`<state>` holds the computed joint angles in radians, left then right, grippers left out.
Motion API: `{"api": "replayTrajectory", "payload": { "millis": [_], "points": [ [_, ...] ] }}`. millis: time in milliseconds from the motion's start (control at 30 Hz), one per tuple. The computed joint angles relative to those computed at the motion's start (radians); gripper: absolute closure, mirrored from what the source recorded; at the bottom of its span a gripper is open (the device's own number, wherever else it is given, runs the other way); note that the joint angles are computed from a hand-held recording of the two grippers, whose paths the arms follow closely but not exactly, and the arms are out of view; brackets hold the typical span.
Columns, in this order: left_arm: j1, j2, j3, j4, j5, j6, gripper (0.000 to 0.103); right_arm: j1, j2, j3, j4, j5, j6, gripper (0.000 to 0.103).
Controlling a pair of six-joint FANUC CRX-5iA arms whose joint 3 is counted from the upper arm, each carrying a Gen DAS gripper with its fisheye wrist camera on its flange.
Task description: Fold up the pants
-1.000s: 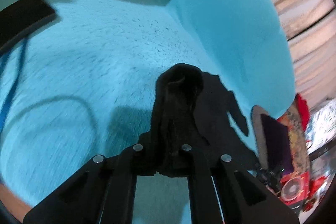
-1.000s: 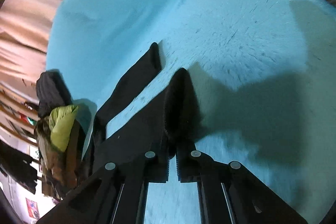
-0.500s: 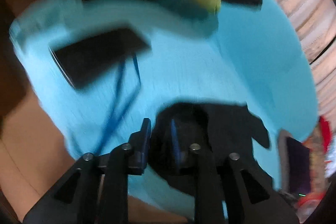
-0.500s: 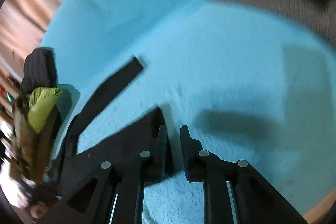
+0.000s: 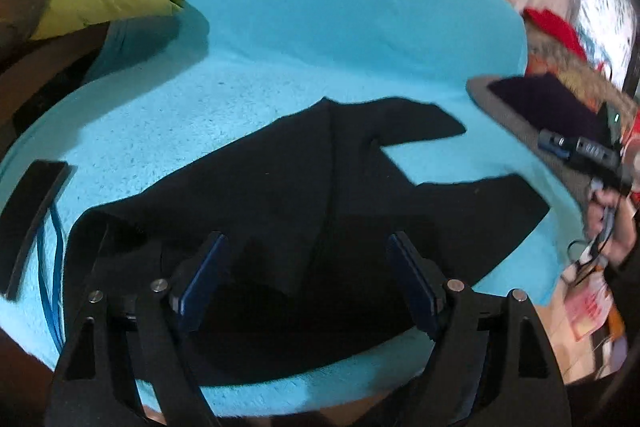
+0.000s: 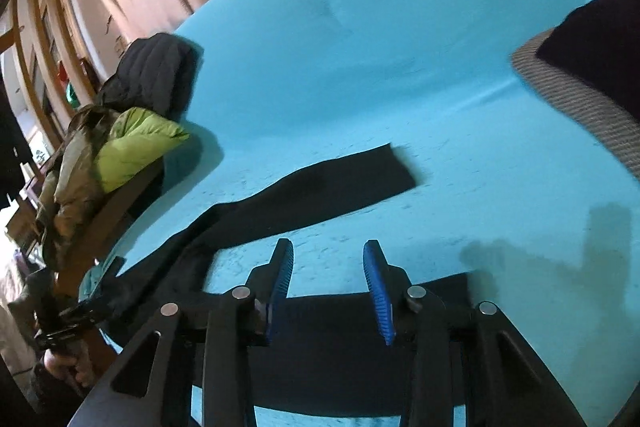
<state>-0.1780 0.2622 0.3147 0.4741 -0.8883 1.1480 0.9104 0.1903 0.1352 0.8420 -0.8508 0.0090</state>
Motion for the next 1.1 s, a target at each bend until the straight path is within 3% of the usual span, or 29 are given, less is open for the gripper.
{"api": "replayTrajectory", "payload": {
  "millis": [33, 167, 267, 367, 433, 500, 533, 600, 667, 733, 767, 833, 900, 967, 1033, 1067, 1100],
  "points": [
    [-0.002, -0.005, -0.004, -0.031, -0.001, -0.007, 0.022, -0.003, 0.010, 0.015, -0.014, 0.002, 0.020, 0.062],
    [-0.027, 0.048, 0.115, -0.215, -0.128, 0.084, 0.025, -0.019, 0.021, 0.043, -0.073, 0.007, 0.065, 0.055],
    [-0.060, 0.057, 0.147, -0.323, -0.124, 0.099, 0.027, -0.067, 0.020, 0.072, -0.161, 0.050, 0.095, 0.043],
    [-0.078, 0.066, 0.181, -0.401, -0.125, 0.135, 0.051, -0.134, 0.039, 0.124, -0.245, 0.086, 0.085, 0.034],
    [-0.079, 0.071, 0.193, -0.403, -0.122, 0.152, 0.086, -0.203, 0.057, 0.156, -0.330, 0.150, 0.018, 0.030],
    [-0.071, 0.072, 0.191, -0.383, -0.105, 0.162, 0.092, -0.265, 0.108, 0.259, -0.538, 0.162, 0.110, 0.026],
    [-0.061, 0.065, 0.178, -0.362, -0.096, 0.165, 0.094, -0.294, 0.143, 0.331, -0.655, 0.137, 0.184, 0.026],
    [-0.040, 0.059, 0.156, -0.298, -0.072, 0.174, 0.094, -0.338, 0.264, 0.540, -0.798, -0.023, 0.314, 0.032],
    [-0.028, 0.050, 0.133, -0.249, -0.049, 0.173, 0.094, -0.337, 0.386, 0.721, -0.731, -0.264, 0.372, 0.034],
    [-0.020, 0.041, 0.113, -0.214, -0.029, 0.176, 0.094, -0.332, 0.417, 0.747, -0.681, -0.352, 0.320, 0.035],
    [-0.015, 0.032, 0.096, -0.193, -0.009, 0.178, 0.094, -0.342, 0.386, 0.698, -0.716, -0.317, 0.277, 0.035],
    [-0.007, 0.030, 0.084, -0.159, 0.017, 0.180, 0.094, -0.358, 0.309, 0.538, -0.781, -0.150, 0.258, 0.034],
    [0.010, 0.031, 0.068, -0.100, 0.039, 0.198, 0.094, -0.348, 0.264, 0.434, -0.749, -0.026, 0.242, 0.034],
    [0.025, 0.055, 0.101, -0.071, 0.046, 0.225, 0.094, -0.353, 0.250, 0.394, -0.787, 0.056, 0.258, 0.040],
    [0.042, 0.128, 0.231, -0.108, 0.027, 0.322, 0.090, -0.347, 0.271, 0.419, -0.770, 0.034, 0.267, 0.066],
    [0.055, 0.184, 0.335, -0.166, -0.002, 0.428, 0.089, -0.350, 0.286, 0.443, -0.786, 0.011, 0.283, 0.088],
    [0.058, 0.234, 0.440, -0.277, -0.044, 0.541, 0.086, -0.350, 0.293, 0.452, -0.791, -0.004, 0.283, 0.099]
  ]
}}
